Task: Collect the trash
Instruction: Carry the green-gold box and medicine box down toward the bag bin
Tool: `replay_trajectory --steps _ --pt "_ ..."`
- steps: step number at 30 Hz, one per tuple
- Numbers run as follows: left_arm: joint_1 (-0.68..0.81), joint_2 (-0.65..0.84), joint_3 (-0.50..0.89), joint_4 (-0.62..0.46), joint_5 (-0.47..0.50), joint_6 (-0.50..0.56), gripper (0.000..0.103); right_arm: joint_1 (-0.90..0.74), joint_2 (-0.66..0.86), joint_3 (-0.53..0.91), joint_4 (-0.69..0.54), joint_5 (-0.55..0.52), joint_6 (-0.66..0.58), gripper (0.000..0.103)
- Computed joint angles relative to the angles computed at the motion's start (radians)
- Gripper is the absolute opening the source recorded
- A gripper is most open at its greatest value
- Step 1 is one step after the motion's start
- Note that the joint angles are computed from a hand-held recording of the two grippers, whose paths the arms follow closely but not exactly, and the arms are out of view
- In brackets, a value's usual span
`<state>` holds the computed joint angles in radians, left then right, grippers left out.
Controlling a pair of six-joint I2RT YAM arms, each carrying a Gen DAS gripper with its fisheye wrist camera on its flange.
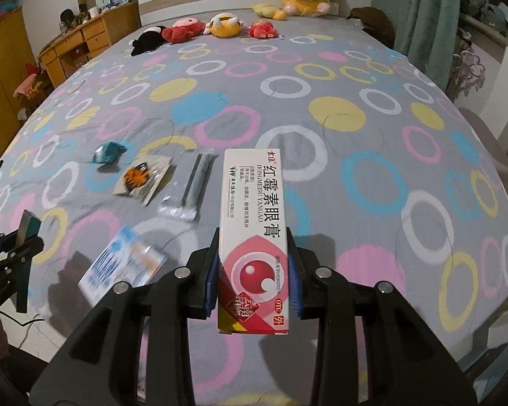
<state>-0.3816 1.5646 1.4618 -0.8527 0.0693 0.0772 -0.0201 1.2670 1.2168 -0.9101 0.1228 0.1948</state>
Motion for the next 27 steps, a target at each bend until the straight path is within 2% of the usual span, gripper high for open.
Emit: replay_trajectory --steps 7,12,15,27 --pt "-0.001 -0.111 -0.077 -0.01 0.053 0.019 0.035 0.107 -0.147 -0.066 -0.082 0.059 0.113 0.032" --pt "0.008 -0.2 -0.172 0.007 0.069 0.029 0.035 0.294 -0.25 -0.12 -0.16 0.16 0.279 0.032" --pt "0.017 -0.234 -0.221 0.008 0.072 0.033 0.035 0.429 -0.265 -0.137 -0.202 0.227 0.381 0.032" --pt "0.044 -0.385 -0.335 -0.016 0.062 0.03 0.035 0.765 -0.263 -0.154 -0.292 0.355 0.667 0.032"
